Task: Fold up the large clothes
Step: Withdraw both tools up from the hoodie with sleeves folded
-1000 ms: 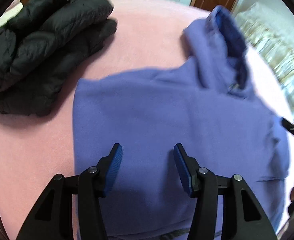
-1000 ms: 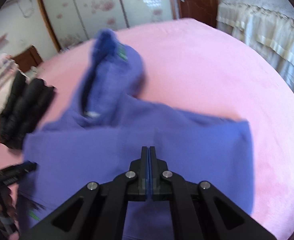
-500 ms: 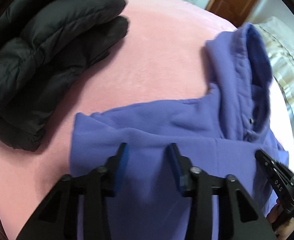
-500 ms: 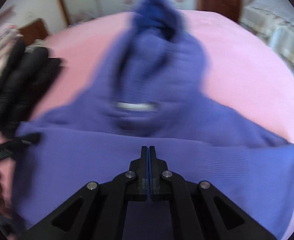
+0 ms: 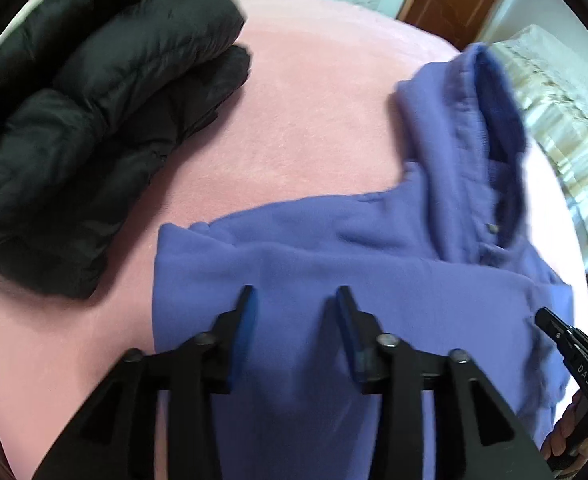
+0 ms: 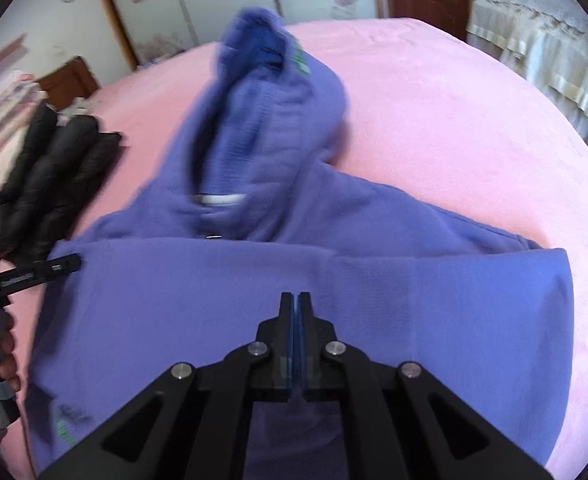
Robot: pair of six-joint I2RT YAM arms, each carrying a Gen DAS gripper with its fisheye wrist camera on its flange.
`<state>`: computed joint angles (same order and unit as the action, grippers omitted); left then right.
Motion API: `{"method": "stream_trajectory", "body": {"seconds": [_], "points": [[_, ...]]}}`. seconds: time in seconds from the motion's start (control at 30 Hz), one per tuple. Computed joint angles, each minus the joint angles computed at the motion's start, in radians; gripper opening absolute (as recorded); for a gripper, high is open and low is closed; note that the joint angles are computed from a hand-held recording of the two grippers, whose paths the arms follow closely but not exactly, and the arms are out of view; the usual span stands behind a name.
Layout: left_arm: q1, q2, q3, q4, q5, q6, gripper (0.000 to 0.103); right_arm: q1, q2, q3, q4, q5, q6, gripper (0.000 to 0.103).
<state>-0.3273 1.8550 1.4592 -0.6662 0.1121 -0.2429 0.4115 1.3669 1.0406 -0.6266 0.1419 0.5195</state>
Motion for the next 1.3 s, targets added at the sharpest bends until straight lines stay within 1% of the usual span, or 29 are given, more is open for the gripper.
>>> {"method": "stream_trajectory", "body": {"seconds": [0.1, 0.17, 0.23, 0.33, 0.4, 0.47, 0.53, 0.57, 0.63, 0.67, 0.73, 0.8, 0.83, 0.87, 0.9, 0.93, 1.0, 1.1, 1.17, 1.2, 1.27, 1.3], "points": [[-0.032, -0.131, -0.110, 0.013, 0.010, -0.007, 0.045, 0.085, -0.062, -0.025, 0.005, -0.003, 0.032, 0.002], [-0.054, -0.230, -0.215, 0.020, 0.019, -0.040, 0.045, 0.148, -0.065, -0.035, 0.019, -0.003, 0.059, 0.002], [-0.068, -0.297, -0.308, 0.030, 0.024, -0.073, 0.045, 0.208, -0.039, -0.043, 0.035, 0.024, 0.081, 0.002], [-0.084, -0.373, -0.449, 0.084, -0.023, -0.099, 0.044, 0.230, 0.004, -0.056, 0.028, 0.059, 0.094, 0.002], [-0.070, -0.421, -0.529, 0.136, -0.023, -0.083, 0.040, 0.215, -0.003, -0.095, 0.024, 0.099, 0.099, 0.000], [-0.035, -0.432, -0.554, 0.159, 0.022, -0.066, 0.037, 0.164, -0.065, -0.155, 0.026, 0.102, 0.091, 0.000], [0.019, -0.422, -0.562, 0.163, 0.081, -0.047, 0.027, 0.095, -0.147, -0.221, 0.043, 0.048, 0.071, 0.000], [0.043, -0.410, -0.561, 0.165, 0.106, -0.042, 0.025, 0.065, -0.180, -0.241, 0.040, 0.020, 0.068, 0.000], [0.079, -0.409, -0.566, 0.164, 0.151, -0.035, 0.022, 0.042, -0.220, -0.252, 0.015, -0.001, 0.069, 0.000], [0.085, -0.415, -0.568, 0.161, 0.158, -0.034, 0.022, 0.047, -0.233, -0.249, -0.007, 0.005, 0.076, 0.000], [0.074, -0.424, -0.561, 0.145, 0.136, -0.025, 0.023, 0.082, -0.245, -0.233, -0.072, 0.062, 0.105, 0.000], [0.048, -0.428, -0.542, 0.122, 0.103, -0.034, 0.028, 0.088, -0.276, -0.228, -0.113, 0.065, 0.130, 0.001], [0.035, -0.438, -0.532, 0.103, 0.089, -0.040, 0.038, 0.084, -0.308, -0.234, -0.126, 0.051, 0.144, 0.001], [0.024, -0.456, -0.526, 0.087, 0.078, -0.049, 0.046, 0.083, -0.334, -0.237, -0.138, 0.045, 0.157, 0.001], [0.010, -0.467, -0.517, 0.077, 0.065, -0.062, 0.063, 0.085, -0.359, -0.234, -0.155, 0.048, 0.168, 0.001], [-0.007, -0.499, -0.515, 0.063, 0.034, -0.078, 0.076, 0.094, -0.383, -0.227, -0.178, 0.059, 0.179, 0.002], [-0.040, -0.554, -0.509, 0.037, -0.023, -0.093, 0.082, 0.142, -0.420, -0.193, -0.239, 0.103, 0.212, 0.002], [-0.069, -0.613, -0.474, -0.040, -0.037, -0.094, 0.082, 0.215, -0.453, -0.136, -0.320, 0.158, 0.261, 0.002], [-0.089, -0.652, -0.447, -0.098, -0.049, -0.107, 0.085, 0.285, -0.470, -0.094, -0.375, 0.207, 0.306, 0.002], [-0.096, -0.674, -0.436, -0.125, -0.055, -0.112, 0.090, 0.327, -0.473, -0.068, -0.410, 0.241, 0.336, 0.002], [-0.125, -0.727, -0.416, -0.173, -0.083, -0.133, 0.092, 0.415, -0.469, -0.011, -0.482, 0.308, 0.398, 0.002], [-0.138, -0.750, -0.405, -0.197, -0.093, -0.138, 0.094, 0.478, -0.463, 0.027, -0.534, 0.350, 0.448, 0.003]]}}
